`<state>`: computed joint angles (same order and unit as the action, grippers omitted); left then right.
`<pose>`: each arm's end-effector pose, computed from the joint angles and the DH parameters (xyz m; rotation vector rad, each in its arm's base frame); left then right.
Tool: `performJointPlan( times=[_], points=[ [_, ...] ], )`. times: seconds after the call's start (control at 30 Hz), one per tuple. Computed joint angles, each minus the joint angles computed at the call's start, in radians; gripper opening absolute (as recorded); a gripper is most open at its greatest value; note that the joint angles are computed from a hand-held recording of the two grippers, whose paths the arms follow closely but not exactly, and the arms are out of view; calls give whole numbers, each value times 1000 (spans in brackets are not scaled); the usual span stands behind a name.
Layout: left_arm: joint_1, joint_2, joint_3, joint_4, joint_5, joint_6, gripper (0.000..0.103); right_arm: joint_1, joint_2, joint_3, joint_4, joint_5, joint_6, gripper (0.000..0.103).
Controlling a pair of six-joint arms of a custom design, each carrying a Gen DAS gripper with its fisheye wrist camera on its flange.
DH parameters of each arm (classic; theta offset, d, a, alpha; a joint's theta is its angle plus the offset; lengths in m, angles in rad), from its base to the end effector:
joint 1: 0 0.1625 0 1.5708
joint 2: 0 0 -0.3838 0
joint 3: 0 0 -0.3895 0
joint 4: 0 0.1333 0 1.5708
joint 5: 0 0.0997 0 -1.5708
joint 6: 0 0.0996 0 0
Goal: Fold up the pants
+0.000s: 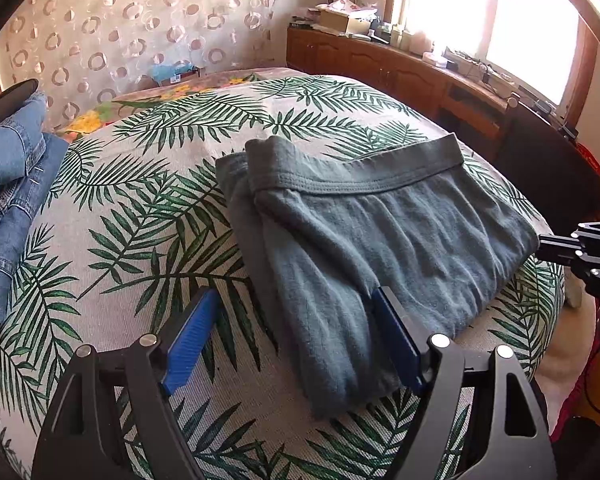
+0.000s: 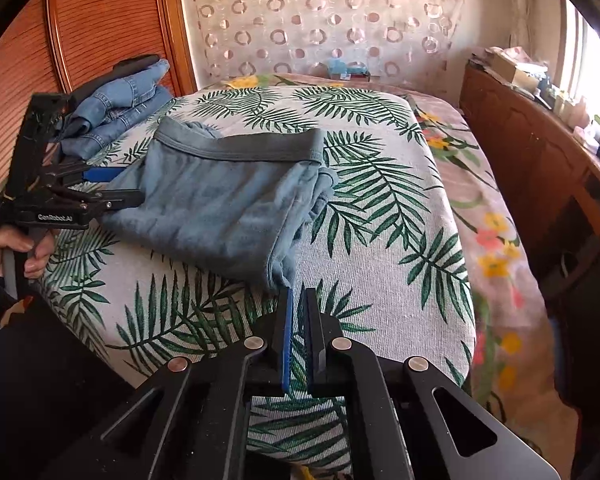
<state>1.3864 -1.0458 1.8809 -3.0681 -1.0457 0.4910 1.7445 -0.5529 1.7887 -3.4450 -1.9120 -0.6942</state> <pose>0.0728 -0.6090 0.1992 0.5947 2.3728 -0.7275 0.2006 -0.5645 -0.0198 0.9467 -2.3906 0.7061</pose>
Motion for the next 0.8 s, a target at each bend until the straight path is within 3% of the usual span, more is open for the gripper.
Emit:
performJointPlan(
  times=[0.17, 0.27, 0.33, 0.43, 0.8],
  points=[
    [-1, -2, 5, -6, 1, -2, 80, 5, -28, 32, -52, 1, 6, 7],
    [-1, 0, 5, -11, 2, -1, 80, 17, -20, 19, -74, 2, 17, 17],
    [-1, 0, 5, -10, 1, -2, 80, 24, -3, -6, -71, 0, 22, 33],
    [-1, 1, 5, -12, 2, -1, 80, 26, 32, -61, -51, 12, 36, 46],
    [-1, -3, 3, 5, 1, -8, 80, 24, 125, -261, 113, -8, 118, 47]
  ],
)
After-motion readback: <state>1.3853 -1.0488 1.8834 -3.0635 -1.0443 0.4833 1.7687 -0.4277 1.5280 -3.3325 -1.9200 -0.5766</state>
